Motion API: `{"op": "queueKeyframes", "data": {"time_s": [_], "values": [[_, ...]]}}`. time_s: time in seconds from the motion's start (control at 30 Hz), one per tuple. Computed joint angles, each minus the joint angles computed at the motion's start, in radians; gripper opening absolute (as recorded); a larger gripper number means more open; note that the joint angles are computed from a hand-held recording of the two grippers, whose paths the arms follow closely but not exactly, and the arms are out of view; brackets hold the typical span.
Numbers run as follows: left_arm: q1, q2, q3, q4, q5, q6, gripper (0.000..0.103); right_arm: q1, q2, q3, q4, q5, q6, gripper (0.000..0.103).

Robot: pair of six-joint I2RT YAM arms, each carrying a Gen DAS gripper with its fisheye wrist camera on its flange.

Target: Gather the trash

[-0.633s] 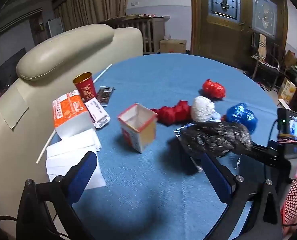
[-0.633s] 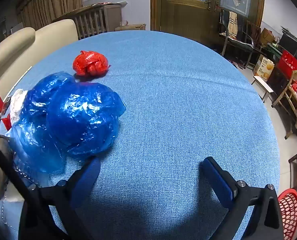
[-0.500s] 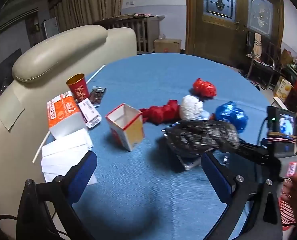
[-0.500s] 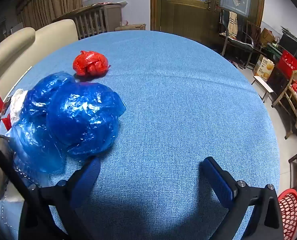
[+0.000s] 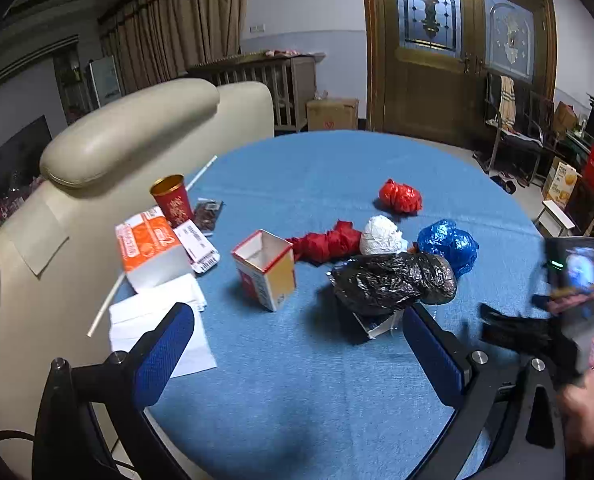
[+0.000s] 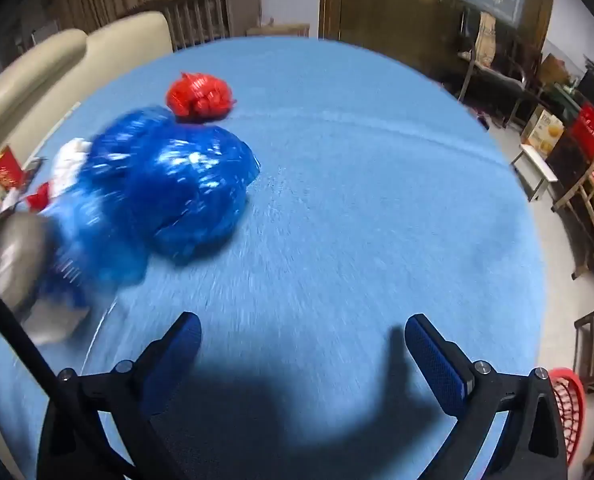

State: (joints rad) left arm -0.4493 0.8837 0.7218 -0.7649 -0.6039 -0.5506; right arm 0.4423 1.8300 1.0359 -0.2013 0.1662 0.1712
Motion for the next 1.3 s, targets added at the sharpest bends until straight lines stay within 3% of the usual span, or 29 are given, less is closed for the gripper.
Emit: {"op": "queueKeyframes", "data": {"time_s": [0.13,0.27,0.37,0.53,0.63,0.77,1.03,1.3], "values": [[-0.069,-0.038,0.018,-0.095,-0.065,-0.06,0.103,0.045,-0.333,-0.216,0.012,0.044,-0.035,0.103],[-0.185,-0.077,0.042,-0.246,-0.154,-0.192,0.103,0.123,-0.648,-0.289,-0.101,0.072,-0.042,0.103],[-0.275,-0.079,0.07,-0.366,-0.217,-0.319,0.103,0.224,-0.78,-0.269,-0.188,0.143,-0.023,0.103],[-0.415,-0.046,0.139,-0.579,-0.309,-0.548,0.103,0.305,-0.841,-0.216,-0.273,0.095,0.021,0.103],[-0.301,-0.122,0.117,-0.496,-0.292,-0.379,0.103,0.348,-0.824,-0.198,-0.273,0.109,0.036,0.103],[-0.304,-0.126,0.12,-0.526,-0.321,-0.396,0.103,0.368,-0.786,-0.172,-0.292,0.118,0.051,0.103],[-0.22,-0.139,0.078,-0.444,-0.276,-0.293,0.103,0.348,-0.701,-0.146,-0.256,0.076,0.062,0.103],[-0.225,-0.122,0.07,-0.438,-0.275,-0.302,0.103,0.344,-0.678,-0.133,-0.24,0.074,0.055,0.103]]}}
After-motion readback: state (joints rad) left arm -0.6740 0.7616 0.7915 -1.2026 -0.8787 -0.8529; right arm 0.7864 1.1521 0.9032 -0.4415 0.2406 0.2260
